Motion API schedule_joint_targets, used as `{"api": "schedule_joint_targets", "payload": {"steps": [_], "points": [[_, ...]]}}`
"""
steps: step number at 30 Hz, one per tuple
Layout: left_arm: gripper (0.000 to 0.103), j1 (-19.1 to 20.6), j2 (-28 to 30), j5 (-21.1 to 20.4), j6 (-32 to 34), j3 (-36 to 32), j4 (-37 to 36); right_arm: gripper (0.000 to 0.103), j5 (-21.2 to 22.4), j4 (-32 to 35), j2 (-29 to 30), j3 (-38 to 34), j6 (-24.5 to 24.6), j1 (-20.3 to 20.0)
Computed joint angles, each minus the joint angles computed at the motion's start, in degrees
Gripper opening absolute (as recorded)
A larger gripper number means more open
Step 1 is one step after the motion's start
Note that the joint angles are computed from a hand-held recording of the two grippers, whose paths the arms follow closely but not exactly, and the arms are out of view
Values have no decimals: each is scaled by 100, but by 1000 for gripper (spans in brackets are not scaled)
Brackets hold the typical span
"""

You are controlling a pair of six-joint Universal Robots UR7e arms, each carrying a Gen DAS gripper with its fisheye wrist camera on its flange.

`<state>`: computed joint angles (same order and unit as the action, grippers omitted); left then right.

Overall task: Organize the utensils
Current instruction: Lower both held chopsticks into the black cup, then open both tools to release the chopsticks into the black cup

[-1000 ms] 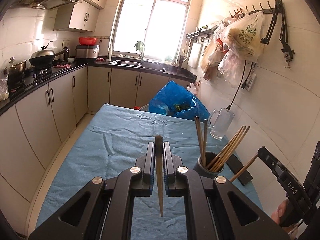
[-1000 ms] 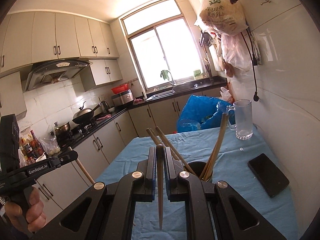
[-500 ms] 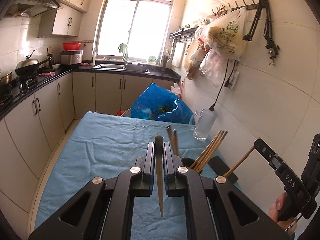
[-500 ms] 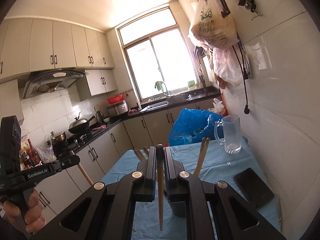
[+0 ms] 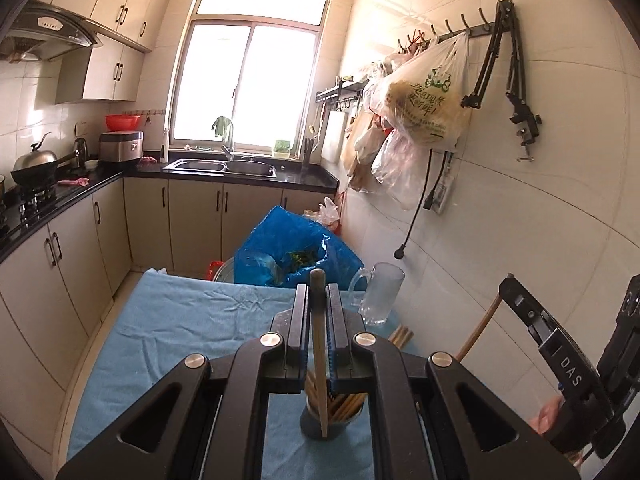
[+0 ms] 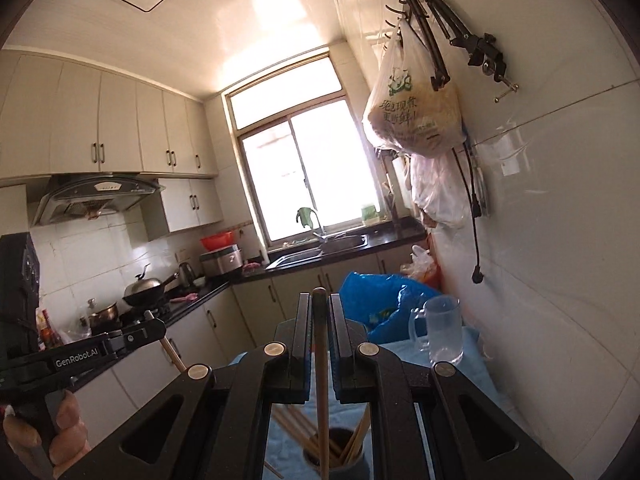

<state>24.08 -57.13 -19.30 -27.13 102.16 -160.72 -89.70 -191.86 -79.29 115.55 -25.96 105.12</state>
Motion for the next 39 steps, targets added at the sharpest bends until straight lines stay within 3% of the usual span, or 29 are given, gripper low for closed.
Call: {"api": "schedule_joint_targets", "payload": {"steps": [5,12,23,34,37,39], "points": [[7,256,360,-99,359,-331,-410,8,-157,-66,377,-379,39,7],[7,562,478,-351,189,-333,-406,8,-273,-179,807,-679,8,-100],[7,727,342,-541,-202,129,-240,8,-165,-190,849,-319,-43,-425],[8,806,338,-575,-249,312,-244,8,-510,270,1015,-335,146,-560],[13,813,352,-564,-250,306,-220,8,-578,309,1064,-372,143,-558],[24,804,368,-501,-216,315,-282,8,-603,359,1071,-392,138,-553]]}}
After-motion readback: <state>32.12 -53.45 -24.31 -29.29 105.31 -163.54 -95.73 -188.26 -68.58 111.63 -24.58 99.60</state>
